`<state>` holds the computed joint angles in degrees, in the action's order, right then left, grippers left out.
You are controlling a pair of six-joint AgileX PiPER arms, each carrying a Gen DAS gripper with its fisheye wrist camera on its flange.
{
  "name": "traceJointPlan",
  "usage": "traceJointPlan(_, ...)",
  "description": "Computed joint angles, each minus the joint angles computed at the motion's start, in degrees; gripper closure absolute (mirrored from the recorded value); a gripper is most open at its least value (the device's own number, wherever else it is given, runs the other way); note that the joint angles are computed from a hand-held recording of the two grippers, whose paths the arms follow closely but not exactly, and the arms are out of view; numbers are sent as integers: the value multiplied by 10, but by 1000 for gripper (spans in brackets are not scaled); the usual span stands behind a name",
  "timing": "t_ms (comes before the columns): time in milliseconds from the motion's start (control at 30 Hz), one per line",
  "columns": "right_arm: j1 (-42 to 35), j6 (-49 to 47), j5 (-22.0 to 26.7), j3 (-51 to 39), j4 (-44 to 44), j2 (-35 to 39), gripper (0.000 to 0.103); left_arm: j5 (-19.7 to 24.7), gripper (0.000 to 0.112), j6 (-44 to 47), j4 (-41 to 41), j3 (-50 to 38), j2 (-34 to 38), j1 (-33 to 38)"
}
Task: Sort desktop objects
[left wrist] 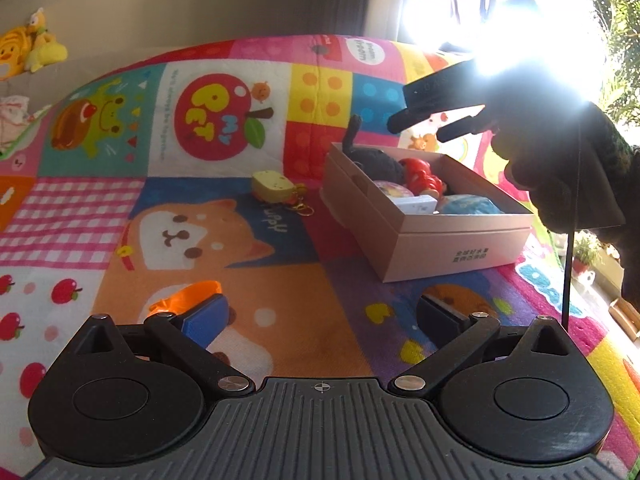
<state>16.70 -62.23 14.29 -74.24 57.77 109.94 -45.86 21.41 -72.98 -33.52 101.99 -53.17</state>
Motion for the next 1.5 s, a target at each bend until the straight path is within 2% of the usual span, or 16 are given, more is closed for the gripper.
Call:
traceJointPlan(133,61,215,51,-97,-207,45,30,-32,9,-6,-24,21,-10,-8)
traceJointPlan(200,89,330,89,-170,-312,90,40,-50,9,-17,-32,37,-16,-13)
traceJointPlan(300,119,494,213,-331,-431,184,42,-82,9,-54,-44,62,-6,-22)
traceJointPlan(400,152,614,303,-493,-547,290,40,-61,9,-102,-26,75,9,3)
traceJointPlan(500,172,660,373,-627,-613,377,40,-50,9,-156,8,96,3,19)
traceJointPlan(533,175,658,387,-648,-618,391,45,-51,9,-161,9,99,3,20)
traceJointPlan(567,179,659,389,-645,-628,393,58,-46,9,-164,15,100,3,24)
traceJointPlan(600,182,661,376,-620,-635,381,62,-39,9,-174,29,103,2,29)
traceJointPlan(733,183,614,250,-403,-605,256,63,-37,9,-181,41,104,6,29)
traceJointPlan(867,153,404,187,-206,-394,114,64,-27,9,-166,30,95,8,33)
traceJointPlan(1033,96,118,158,51,-159,-75,65,-9,9,-138,19,84,7,39)
traceJointPlan(1100,63,29,177,127,-91,-132,65,-3,9,-121,9,78,8,41)
traceJointPlan(1233,-20,-91,215,246,-12,-189,65,-1,9,-64,-24,57,14,36)
traceJointPlan(1333,-69,-194,177,334,54,-214,65,5,9,-26,-33,40,19,41)
traceJointPlan(1467,-121,-419,119,430,231,-239,64,16,9,21,-48,8,29,59)
traceJointPlan(1500,-131,-476,104,449,279,-242,59,22,9,24,-45,2,31,65)
